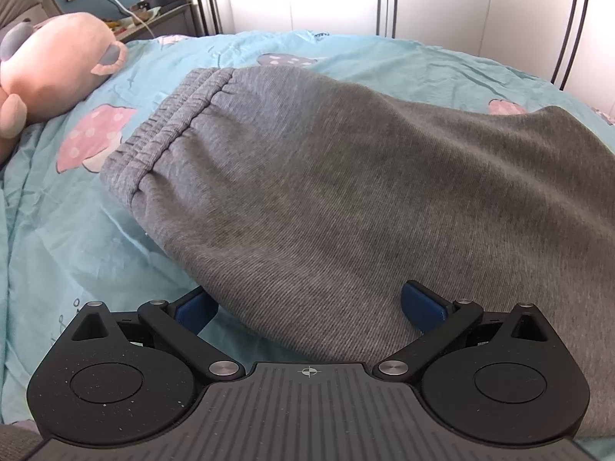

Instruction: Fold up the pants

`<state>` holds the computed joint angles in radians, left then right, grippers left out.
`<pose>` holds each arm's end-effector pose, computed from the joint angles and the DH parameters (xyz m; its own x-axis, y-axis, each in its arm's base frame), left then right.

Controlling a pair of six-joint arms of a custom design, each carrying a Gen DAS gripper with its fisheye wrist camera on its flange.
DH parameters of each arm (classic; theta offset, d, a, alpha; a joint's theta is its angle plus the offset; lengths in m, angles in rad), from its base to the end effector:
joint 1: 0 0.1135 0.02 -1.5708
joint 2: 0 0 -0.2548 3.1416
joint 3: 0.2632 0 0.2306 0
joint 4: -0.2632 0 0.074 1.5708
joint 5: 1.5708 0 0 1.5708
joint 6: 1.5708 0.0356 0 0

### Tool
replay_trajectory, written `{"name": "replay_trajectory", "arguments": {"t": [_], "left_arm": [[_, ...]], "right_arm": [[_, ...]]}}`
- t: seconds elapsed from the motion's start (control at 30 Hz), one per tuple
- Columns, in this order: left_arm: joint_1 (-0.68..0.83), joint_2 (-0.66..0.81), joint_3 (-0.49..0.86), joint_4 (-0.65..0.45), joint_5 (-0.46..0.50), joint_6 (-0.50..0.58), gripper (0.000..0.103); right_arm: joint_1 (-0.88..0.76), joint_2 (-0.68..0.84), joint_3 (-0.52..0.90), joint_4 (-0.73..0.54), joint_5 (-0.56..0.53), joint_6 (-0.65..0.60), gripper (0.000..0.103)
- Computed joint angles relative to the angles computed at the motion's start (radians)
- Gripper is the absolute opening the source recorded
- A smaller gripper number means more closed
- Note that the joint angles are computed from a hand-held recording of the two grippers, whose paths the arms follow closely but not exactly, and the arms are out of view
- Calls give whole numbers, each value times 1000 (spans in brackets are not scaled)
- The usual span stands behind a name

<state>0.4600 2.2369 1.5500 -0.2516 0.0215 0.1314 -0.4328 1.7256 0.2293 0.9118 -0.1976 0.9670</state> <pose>0.4057 0.2002 0.1306 -0.7733 -0.2369 -0.5882 -0.3340 0.9406 0.0602 0.2086 -0.0887 0.0876 -0.0682 0.9207 -0.3843 0.5615 0.3539 0.7480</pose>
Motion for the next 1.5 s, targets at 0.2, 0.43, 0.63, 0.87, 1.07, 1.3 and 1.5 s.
{"name": "replay_trajectory", "arguments": {"t": [0.2,0.43,0.63,0.87,1.07,1.3,1.5], "left_arm": [[2,3,5,-6,5,-5,103],[8,10,21,-24,18,-13,103],[17,20,39,-44,40,-24,103],[21,33,62,-63,53,-37,103],[16,17,46,-43,47,-7,103],[37,-105,-50,-6,131,40,103],[119,-312,-202,75,318,38,103]], "right_arm": [[42,-48,30,-109,75,-13,12],[87,-131,47,-223,149,-22,11],[99,-143,85,-314,180,-11,11],[121,-113,137,-369,216,17,13],[217,-204,177,-498,368,5,9],[445,-273,484,-935,646,-127,9],[779,-162,825,-1059,808,-373,9]]}}
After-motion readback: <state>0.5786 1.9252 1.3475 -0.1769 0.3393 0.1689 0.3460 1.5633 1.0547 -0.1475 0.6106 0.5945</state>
